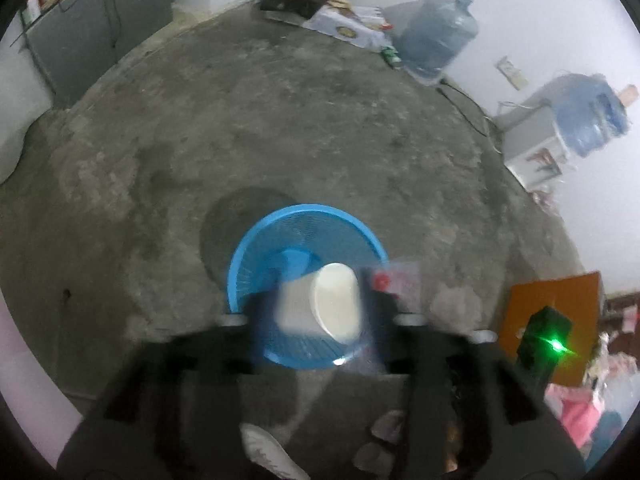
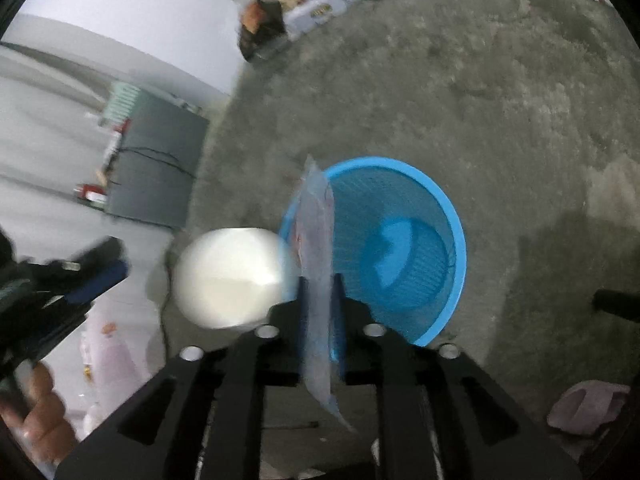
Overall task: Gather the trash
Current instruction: 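Open the right tool to drop the bag into the wastebasket, then grasp the clear plastic cup with the left tool while the right tool grasps the white tissue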
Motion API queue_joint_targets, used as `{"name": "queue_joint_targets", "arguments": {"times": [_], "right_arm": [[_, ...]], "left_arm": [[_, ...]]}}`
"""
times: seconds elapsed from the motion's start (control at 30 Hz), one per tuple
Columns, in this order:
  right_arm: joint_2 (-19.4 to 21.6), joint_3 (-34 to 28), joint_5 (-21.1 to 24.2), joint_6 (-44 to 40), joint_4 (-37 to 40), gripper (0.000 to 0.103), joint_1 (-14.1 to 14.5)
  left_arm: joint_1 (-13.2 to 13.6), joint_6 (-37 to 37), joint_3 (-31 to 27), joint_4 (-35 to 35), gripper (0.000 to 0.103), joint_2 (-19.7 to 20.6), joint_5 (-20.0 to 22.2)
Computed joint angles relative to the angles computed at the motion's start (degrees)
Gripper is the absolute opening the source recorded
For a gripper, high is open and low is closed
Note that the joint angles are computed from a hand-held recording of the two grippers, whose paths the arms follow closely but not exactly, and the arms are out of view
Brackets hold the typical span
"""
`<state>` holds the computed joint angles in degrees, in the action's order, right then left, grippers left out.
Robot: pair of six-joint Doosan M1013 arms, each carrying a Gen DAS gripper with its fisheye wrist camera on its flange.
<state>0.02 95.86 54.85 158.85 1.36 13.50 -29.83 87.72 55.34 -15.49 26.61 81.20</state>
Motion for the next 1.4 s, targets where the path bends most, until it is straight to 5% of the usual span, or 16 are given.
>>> {"name": "queue_joint_targets", "arguments": {"times": [0.3,0.53,0.7,0.93,1.17,1.4], "right_arm": [[-1.19,0.65,2.39,3.83,-4.58,0.041,1.83],[-2.03,-4.85,9.29,7.47,-17.66,0.060,8.57],[-0.83,-11.32,14.68,4.56,-26.64,0.080,14.18],[3.50,-22.48,22.39,-1.50,-36.38,0.096,22.02],[10.15,-34.04,33.03,-8.73,-39.71,0.096,27.75],[15.33,-41.69,31.81,-18.03,-41.44,0.096,30.76]], "left_arm": [[2.34,1.37,2.10,-2.93,0.061,-3.01,-3.20],[6.14,10.10,6.91,-8.45,0.076,-10.78,-10.80],[10.94,6.73,9.37,-10.60,0.082,-15.97,-12.47],[21.34,2.83,13.24,-19.02,0.091,-22.04,-10.72],[30.31,3.44,16.05,-14.41,0.094,-28.26,-12.46],[37.30,-8.25,17.03,2.76,0.094,-32.18,-15.47]]}}
